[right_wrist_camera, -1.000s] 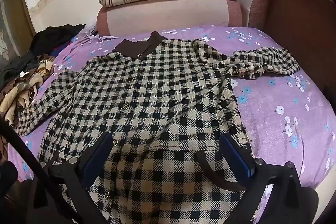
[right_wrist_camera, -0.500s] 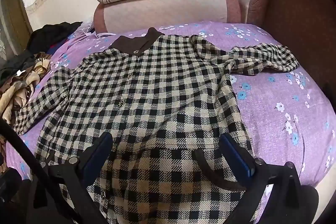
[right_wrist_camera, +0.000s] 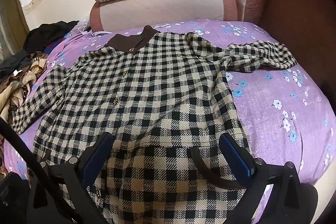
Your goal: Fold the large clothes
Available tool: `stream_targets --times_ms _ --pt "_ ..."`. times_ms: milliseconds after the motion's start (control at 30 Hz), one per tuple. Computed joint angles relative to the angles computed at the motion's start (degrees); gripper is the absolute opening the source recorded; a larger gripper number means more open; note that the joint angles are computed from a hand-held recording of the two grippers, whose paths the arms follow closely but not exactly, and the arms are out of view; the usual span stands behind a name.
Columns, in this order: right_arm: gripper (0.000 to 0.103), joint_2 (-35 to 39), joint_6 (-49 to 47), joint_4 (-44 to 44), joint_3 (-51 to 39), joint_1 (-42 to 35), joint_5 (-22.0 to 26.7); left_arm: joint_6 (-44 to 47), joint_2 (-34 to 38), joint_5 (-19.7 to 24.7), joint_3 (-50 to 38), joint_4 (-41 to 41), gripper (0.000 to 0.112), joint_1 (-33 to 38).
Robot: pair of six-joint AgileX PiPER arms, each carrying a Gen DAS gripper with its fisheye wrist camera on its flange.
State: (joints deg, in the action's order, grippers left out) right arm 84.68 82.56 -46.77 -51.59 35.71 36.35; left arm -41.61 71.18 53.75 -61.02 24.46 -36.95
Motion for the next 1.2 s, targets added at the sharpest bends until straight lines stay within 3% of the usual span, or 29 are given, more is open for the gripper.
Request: stream_targets --times_ms 1200 --pt "0.103 2.3 -1.53 1.89 0.6 -1.54 -1.6 1.09 1.5 0.3 0.04 -1.81 0.103 1.33"
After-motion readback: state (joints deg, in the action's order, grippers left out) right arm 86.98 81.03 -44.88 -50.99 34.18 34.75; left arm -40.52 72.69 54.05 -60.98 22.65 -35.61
